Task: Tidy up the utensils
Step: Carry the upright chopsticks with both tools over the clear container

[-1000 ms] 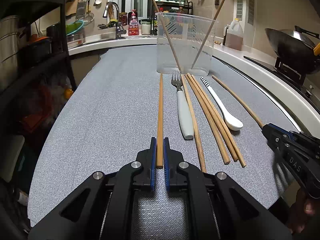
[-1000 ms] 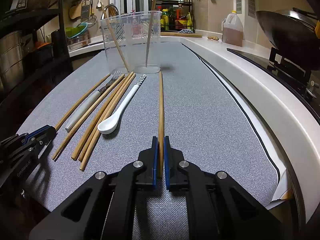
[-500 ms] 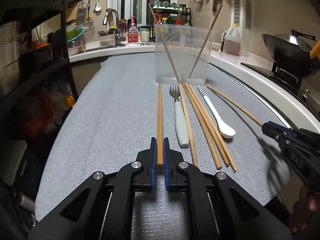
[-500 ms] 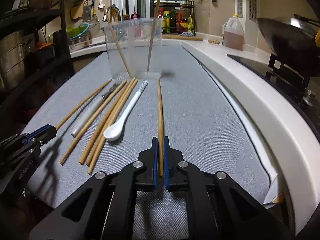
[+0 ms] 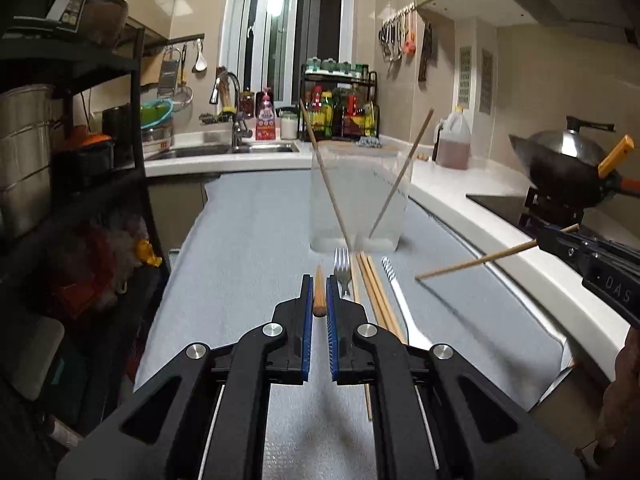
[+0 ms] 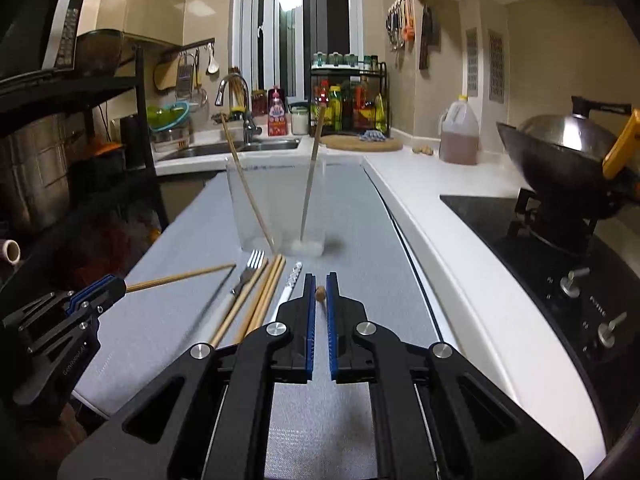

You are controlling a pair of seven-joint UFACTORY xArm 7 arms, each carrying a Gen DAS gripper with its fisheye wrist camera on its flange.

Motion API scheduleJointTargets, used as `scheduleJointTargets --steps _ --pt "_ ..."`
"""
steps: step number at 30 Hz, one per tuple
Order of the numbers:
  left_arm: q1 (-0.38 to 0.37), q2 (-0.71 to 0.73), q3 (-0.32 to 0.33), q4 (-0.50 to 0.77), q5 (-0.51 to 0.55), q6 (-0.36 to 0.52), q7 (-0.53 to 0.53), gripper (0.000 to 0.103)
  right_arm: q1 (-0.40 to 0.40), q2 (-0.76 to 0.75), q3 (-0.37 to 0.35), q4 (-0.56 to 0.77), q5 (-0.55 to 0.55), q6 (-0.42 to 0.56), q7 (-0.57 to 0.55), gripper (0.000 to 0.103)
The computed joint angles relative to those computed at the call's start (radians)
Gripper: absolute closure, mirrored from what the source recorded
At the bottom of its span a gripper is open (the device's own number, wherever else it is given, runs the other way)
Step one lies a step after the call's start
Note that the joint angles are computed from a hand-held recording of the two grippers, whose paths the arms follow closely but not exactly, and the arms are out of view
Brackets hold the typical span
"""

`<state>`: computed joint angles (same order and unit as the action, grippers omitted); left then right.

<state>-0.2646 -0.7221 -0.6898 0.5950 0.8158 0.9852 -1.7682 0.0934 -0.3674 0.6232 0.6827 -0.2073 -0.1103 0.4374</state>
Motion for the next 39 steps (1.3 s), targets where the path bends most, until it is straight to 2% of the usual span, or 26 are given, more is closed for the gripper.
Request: scheduleJointTargets --steps 6,9,11,15,19,23,28,34,39 --pt "0.022 -0.054 0.058 0.03 0.022 -0.009 0.096 0.096 0.114 0.06 -0.114 0.097 -0.007 0.055 -0.05 0.098" --pt "0.044 -0.077 0.097 0.047 0.015 -0.034 0.154 0.096 0.211 0.107 -0.203 0.165 0.005 0.107 -0.097 0.098" --pt "0.063 -0.089 0.121 0.062 0.001 -0.053 0.203 0.096 0.248 0.126 -0.235 0.2 0.011 0.134 -0.111 0.098" --pt "0.111 -0.093 0.159 0.103 -0.04 -0.09 0.299 0.096 0.363 0.176 -0.328 0.295 0.084 0.21 -0.206 0.098" --pt "0.146 -0.075 0.217 0.152 -0.107 -0.143 0.403 0.096 0.376 0.224 -0.335 0.403 0.101 0.262 -0.215 0.098" --pt "0.195 -0.047 0.226 0.207 -0.155 -0.165 0.485 0.096 0.393 0.263 -0.341 0.486 0.114 0.292 -0.235 0.098" --pt "0.253 -0.01 0.249 0.271 -0.196 -0.222 0.546 0.096 0.423 0.321 -0.358 0.626 0.2 0.332 -0.313 0.098" --pt "0.363 0.073 0.244 0.388 -0.159 -0.317 0.586 0.096 0.436 0.437 -0.364 0.85 0.13 0.345 -0.283 0.098" --pt "0.466 0.161 0.212 0.486 -0.078 -0.403 0.549 0.096 0.459 0.545 -0.393 1.007 0.083 0.367 -0.265 0.098"
